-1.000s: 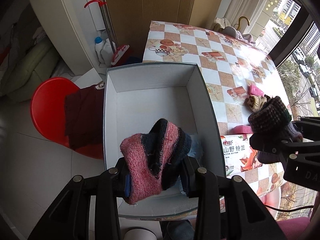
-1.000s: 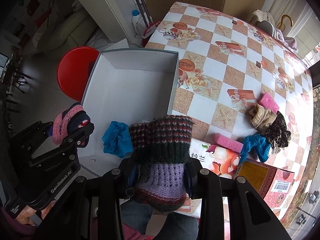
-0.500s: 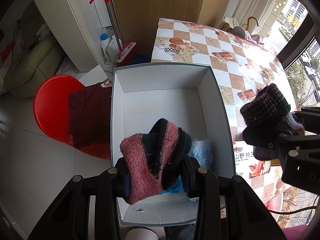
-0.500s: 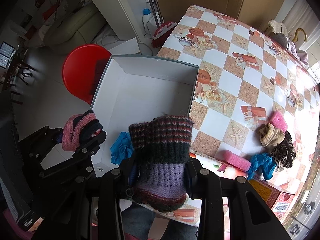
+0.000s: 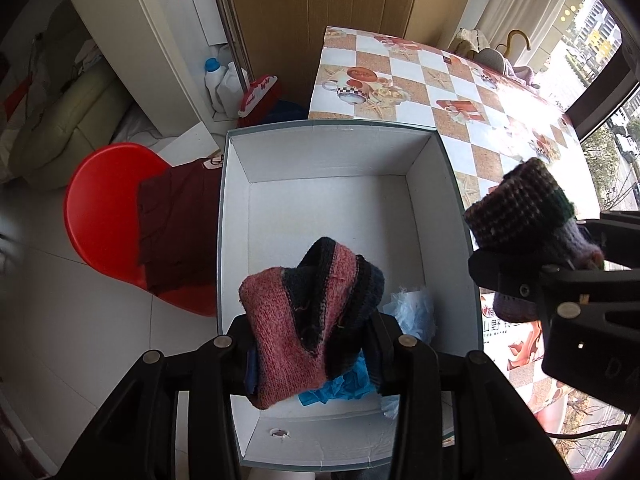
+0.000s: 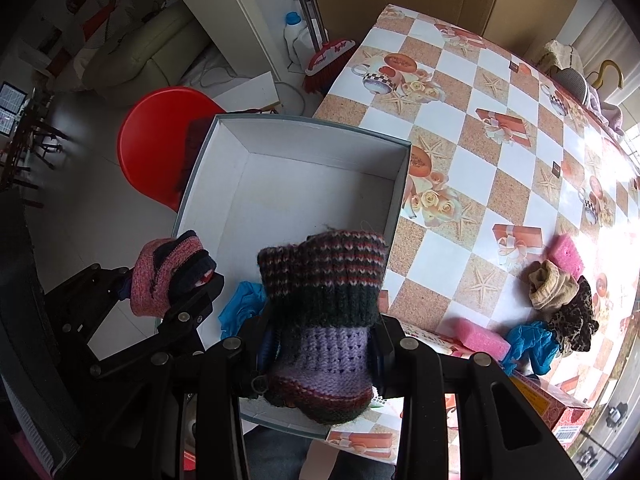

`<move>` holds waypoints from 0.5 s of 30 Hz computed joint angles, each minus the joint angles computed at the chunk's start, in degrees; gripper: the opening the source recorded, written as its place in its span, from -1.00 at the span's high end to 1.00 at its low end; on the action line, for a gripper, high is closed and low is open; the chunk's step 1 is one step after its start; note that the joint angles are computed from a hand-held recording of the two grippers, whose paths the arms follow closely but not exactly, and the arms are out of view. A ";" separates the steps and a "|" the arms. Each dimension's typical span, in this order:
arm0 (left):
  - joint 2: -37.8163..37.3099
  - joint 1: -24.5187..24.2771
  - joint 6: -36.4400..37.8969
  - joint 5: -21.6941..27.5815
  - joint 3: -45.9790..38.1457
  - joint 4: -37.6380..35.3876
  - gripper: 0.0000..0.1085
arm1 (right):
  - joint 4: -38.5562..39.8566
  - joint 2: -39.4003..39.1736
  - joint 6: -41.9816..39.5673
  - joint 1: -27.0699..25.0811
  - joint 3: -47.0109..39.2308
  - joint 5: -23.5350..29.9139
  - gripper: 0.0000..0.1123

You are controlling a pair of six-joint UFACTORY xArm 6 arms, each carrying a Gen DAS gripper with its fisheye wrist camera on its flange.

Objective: Organize soft objects
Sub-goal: 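Lower the pink sock with the left tool while the right tool lowers the knit hat, then open both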

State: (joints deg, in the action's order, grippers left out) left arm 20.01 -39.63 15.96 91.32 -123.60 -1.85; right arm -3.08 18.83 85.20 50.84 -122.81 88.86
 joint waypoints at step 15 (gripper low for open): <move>1.12 0.36 -1.57 2.13 -1.58 -1.56 -0.47 | -0.47 -0.66 0.08 -0.64 0.83 0.08 -0.31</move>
State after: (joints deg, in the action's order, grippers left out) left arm 21.13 -39.27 14.38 93.45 -125.19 -3.42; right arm -3.54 18.18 85.28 50.21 -121.98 88.94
